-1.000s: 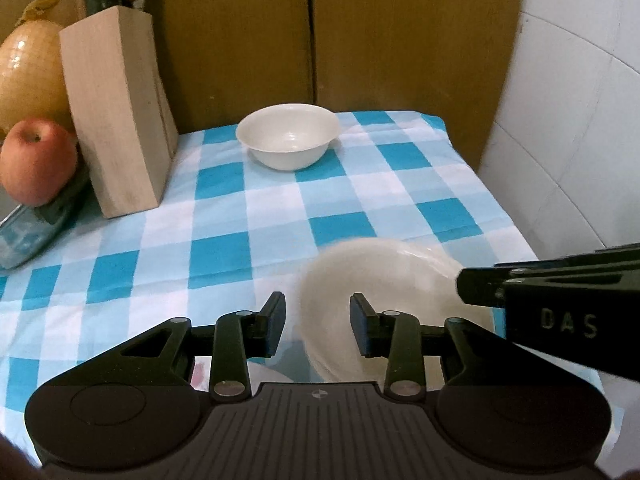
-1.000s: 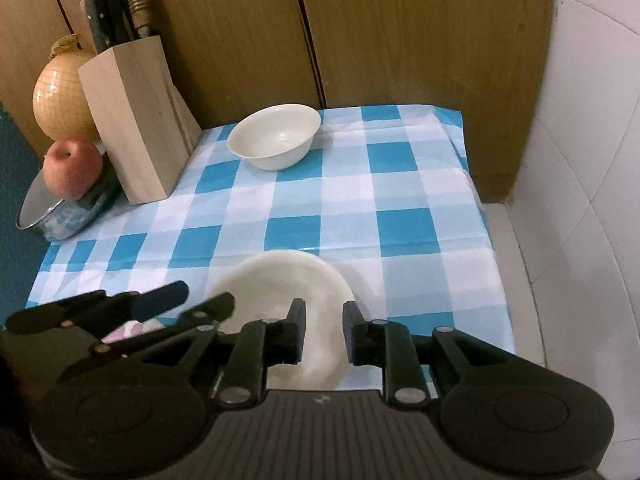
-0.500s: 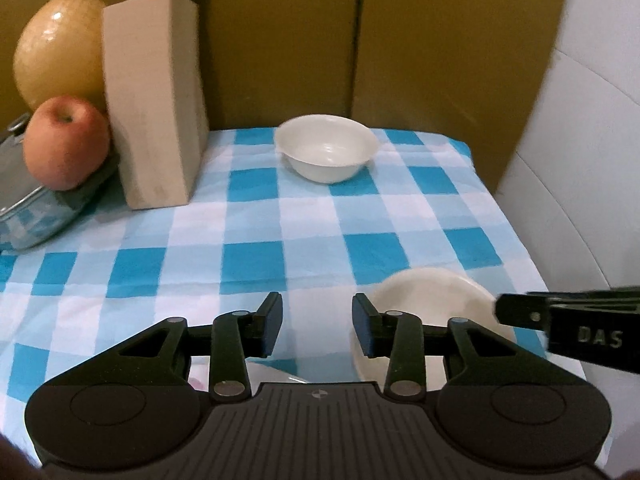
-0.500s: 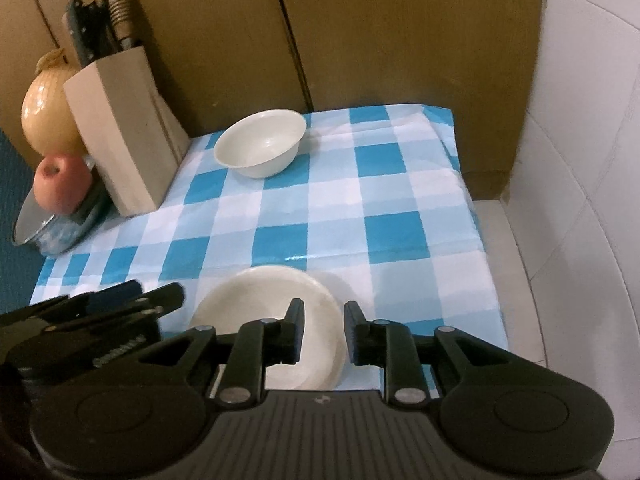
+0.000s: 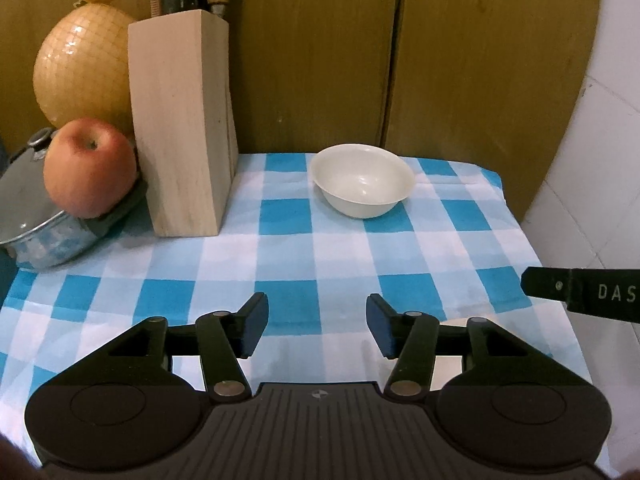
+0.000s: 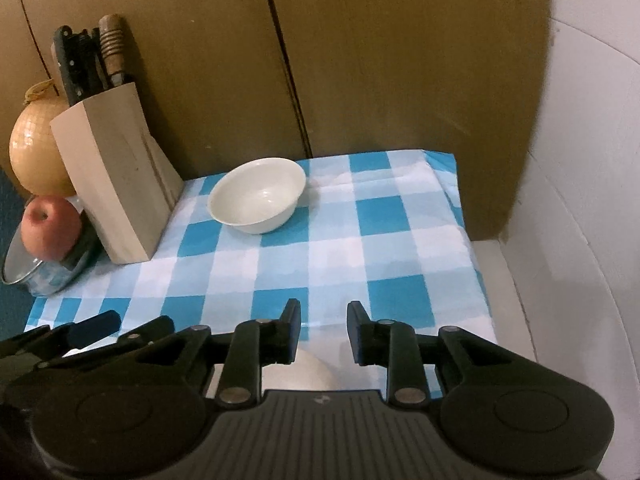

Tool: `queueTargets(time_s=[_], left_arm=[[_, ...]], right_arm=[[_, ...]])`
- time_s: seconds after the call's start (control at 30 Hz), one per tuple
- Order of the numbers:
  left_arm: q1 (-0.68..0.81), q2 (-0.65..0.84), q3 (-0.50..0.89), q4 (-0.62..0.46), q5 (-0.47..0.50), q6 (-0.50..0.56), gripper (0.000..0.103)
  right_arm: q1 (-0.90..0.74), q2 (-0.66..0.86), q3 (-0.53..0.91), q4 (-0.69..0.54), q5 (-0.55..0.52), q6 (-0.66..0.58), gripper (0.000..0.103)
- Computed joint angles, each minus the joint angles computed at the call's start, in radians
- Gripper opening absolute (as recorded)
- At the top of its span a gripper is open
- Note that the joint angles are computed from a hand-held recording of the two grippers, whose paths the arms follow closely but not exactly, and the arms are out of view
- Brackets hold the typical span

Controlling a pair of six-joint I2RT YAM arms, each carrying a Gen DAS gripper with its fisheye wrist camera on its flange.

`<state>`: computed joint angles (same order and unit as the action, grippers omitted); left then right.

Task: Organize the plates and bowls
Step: 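Move both open grippers to the last cream bowl by the wall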

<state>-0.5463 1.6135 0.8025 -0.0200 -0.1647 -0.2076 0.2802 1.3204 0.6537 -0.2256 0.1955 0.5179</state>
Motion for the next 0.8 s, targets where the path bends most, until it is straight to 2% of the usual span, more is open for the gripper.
queueTargets(time_s=[0.37,0.8], left_arm=[[0.035,0.073,0.056,0.017,0.002,0.022,0.067],[0.045,0.149,0.114,0.066,-0.038,0.068,0.069]], right_arm=[[0.017,0.112,0.057,0.082,0.003,-0.011,0.022],[-0.005,0.270,0.142,0.153,-0.015,-0.034,0.022]])
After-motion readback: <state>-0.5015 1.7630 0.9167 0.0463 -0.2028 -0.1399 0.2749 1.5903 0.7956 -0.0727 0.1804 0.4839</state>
